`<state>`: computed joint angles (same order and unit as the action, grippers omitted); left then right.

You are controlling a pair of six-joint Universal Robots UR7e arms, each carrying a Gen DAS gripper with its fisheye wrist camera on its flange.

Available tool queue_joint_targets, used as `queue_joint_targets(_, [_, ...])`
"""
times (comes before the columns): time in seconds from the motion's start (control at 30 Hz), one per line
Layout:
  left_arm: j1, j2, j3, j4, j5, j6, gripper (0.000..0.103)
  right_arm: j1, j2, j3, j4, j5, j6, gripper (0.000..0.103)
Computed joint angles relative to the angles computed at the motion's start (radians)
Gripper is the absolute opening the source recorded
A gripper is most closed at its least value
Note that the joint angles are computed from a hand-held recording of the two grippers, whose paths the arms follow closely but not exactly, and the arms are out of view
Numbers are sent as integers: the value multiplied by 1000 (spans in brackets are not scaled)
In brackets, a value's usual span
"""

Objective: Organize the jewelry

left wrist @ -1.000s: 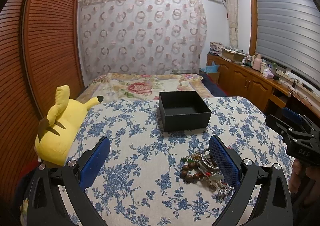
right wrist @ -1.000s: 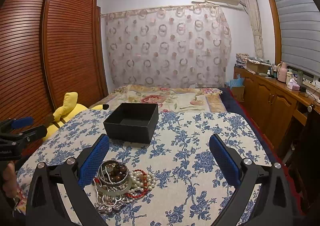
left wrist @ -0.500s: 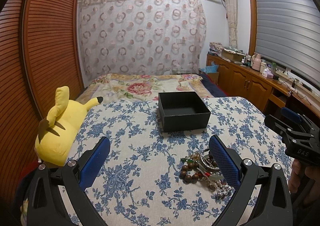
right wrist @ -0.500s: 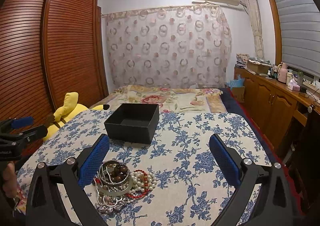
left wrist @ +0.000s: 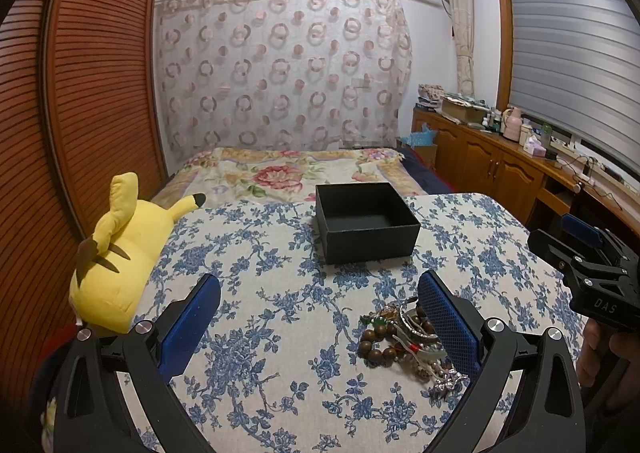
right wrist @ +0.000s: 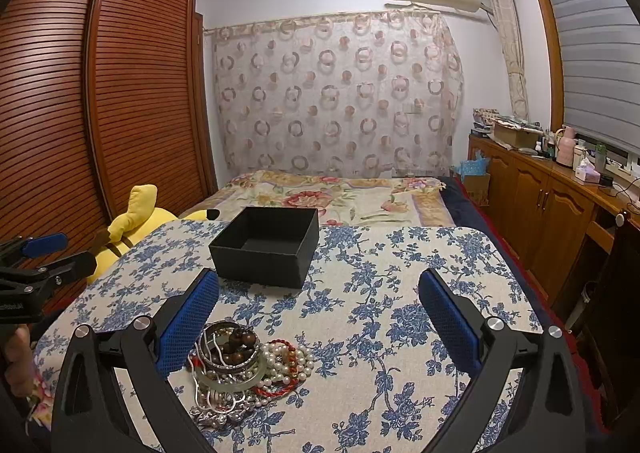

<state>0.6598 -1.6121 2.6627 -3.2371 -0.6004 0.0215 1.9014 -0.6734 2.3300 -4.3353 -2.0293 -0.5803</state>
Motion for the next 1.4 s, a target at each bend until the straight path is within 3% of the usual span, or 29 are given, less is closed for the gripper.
queue_joint_targets(1.1, [-10, 20, 4, -5, 1, -14, 95, 14, -5, 1, 11, -14, 7, 101])
queue_joint_targets(1.4, [66, 70, -18, -21, -76, 22, 95, -7, -3, 10, 30, -1, 5, 101])
